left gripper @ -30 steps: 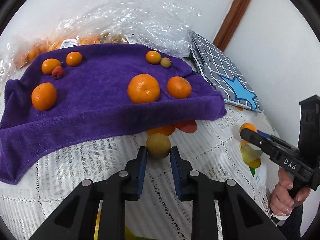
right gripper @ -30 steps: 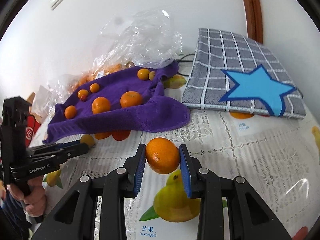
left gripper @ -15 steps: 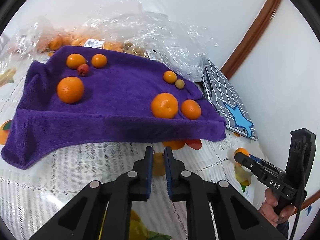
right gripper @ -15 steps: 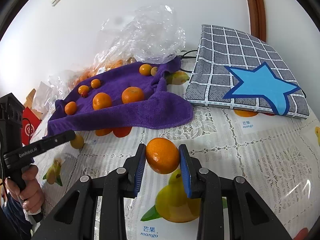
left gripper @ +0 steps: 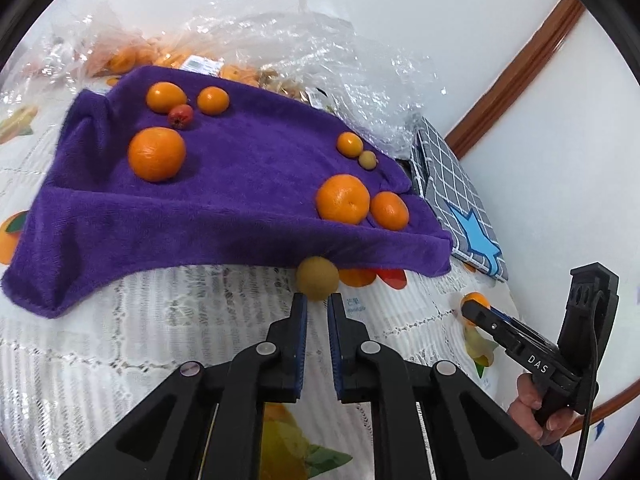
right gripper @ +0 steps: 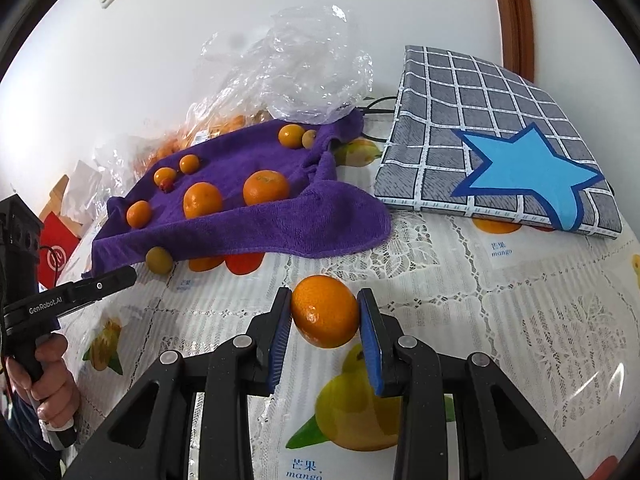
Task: Organize fruits
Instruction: 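Close the left tool on a small yellow-green fruit while the right tool holds its mandarin, then carry the yellow-green fruit over the towel with the left tool while the right tool carries its mandarin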
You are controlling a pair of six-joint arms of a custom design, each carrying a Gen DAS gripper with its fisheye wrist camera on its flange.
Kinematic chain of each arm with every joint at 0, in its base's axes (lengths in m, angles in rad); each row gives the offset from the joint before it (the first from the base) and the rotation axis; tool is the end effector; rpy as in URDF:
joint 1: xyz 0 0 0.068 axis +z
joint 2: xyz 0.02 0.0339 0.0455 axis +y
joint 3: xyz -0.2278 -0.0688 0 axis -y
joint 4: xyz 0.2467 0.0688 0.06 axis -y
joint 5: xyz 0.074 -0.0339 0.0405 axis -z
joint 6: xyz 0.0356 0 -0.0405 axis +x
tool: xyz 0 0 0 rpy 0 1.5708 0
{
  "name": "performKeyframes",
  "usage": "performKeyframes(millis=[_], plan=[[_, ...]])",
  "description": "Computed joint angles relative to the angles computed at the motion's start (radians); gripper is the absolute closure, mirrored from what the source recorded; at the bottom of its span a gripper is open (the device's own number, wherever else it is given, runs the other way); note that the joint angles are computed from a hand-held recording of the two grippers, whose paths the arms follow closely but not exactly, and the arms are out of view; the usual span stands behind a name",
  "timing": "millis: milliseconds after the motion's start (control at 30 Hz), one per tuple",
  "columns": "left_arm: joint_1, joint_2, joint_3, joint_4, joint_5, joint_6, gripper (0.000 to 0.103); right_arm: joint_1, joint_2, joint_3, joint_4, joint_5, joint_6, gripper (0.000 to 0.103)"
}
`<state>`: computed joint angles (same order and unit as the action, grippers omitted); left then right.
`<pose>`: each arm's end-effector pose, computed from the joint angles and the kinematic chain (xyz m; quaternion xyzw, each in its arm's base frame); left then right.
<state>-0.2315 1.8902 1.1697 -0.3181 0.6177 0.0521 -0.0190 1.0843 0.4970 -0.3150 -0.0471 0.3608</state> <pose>0.3542 -0.1047 0.1233 0.2090 0.8986 -0.3145 0.2232 0.2200 -0.0025 0.1421 0.1707 0.9289 0.0777 0.3194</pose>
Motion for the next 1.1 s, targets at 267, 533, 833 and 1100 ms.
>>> performKeyframes(millis=[267, 533, 833, 1100], plan=[[-0.102, 0.054, 0.083, -0.015, -0.162, -0.016, 0.070, -0.005, 0.001, -0.001, 0.006, -0.013, 0.002, 0.070], [-0.098, 0.027, 0.059, 0.002, -0.181, -0.024, 0.077, 0.001, 0.012, 0.006, 0.006, -0.020, -0.008, 0.070], [0.016, -0.032, 0.130, -0.063, -0.153, 0.027, 0.077, 0.001, 0.128, 0.138, 0.007, -0.001, -0.034, 0.070], [0.057, 0.098, 0.383, -0.136, -0.198, 0.027, 0.077, 0.027, 0.364, 0.421, -0.005, 0.038, -0.058, 0.070]])
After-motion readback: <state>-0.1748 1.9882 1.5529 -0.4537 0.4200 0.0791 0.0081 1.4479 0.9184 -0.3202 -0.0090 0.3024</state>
